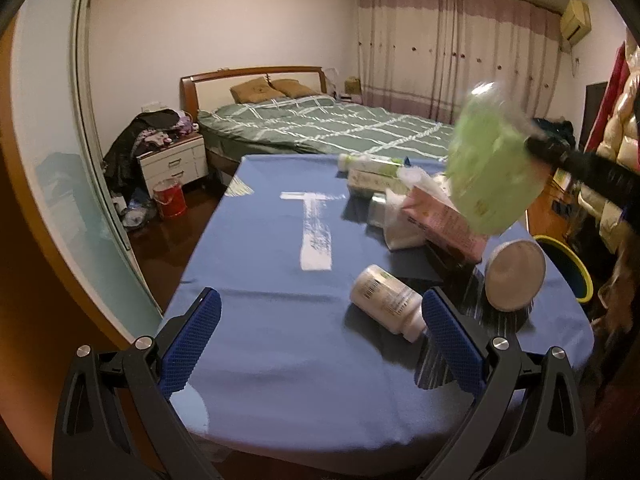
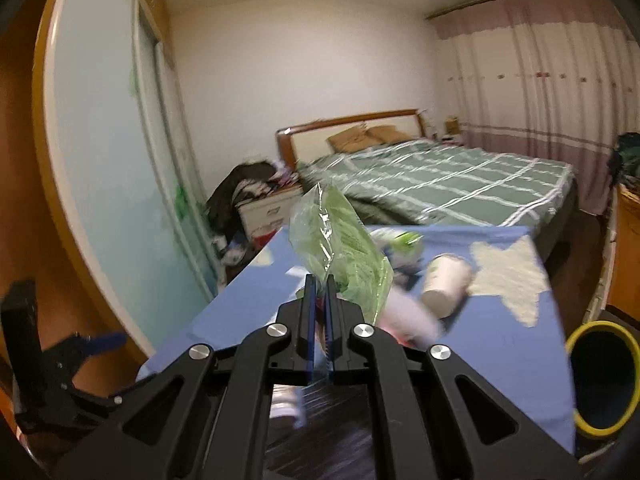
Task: Collect trash
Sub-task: 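Carry the green bag with the right tool over the yellow bin and release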
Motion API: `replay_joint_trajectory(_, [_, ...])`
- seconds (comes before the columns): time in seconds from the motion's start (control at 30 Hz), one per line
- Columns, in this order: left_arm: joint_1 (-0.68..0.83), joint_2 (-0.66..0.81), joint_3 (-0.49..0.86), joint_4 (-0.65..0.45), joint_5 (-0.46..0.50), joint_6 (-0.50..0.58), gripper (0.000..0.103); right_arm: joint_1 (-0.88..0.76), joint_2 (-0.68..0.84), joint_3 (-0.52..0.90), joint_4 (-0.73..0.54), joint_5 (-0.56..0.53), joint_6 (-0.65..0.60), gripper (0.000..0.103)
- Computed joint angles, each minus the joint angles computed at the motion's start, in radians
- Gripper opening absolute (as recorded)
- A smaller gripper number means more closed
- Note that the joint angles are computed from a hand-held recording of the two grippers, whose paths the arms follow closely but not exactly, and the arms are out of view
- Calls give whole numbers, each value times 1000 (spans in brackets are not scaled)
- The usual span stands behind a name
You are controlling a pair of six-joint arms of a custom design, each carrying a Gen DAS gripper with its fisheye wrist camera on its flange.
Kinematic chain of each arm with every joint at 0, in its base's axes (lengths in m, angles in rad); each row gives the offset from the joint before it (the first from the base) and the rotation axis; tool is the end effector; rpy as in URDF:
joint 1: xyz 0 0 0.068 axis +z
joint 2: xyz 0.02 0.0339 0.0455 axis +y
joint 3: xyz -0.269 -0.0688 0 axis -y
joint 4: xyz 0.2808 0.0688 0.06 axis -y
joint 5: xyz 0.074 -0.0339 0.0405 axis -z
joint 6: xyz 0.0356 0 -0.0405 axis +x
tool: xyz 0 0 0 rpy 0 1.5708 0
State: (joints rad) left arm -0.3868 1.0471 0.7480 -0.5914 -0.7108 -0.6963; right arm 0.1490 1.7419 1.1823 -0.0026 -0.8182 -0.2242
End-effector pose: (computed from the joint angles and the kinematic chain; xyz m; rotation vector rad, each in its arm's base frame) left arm 0.2264 -0.0671 0.2425 -0.6241 2.1272 0.2981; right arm 0.4103 0.0879 0.2279 -0.8332 1.8584 0.8170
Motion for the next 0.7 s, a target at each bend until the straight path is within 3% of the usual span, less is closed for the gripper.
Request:
replay_joint_trajectory(0.2, [-12,75,33,37,19,24,99,-148,95,108,43,31,80,4])
replay_joint_trajectory(0.33, [-11,124,44,79,42,38,99,-233,230,244,28,116,119,4])
replay_joint_trajectory(0.53, [3,233,87,138,96,58,99,-297,532,581,-122,250,128,4])
replay_joint_trajectory(0.7, [12,311,137,161,125,93,99,-310,814,972,-332,325,124,5])
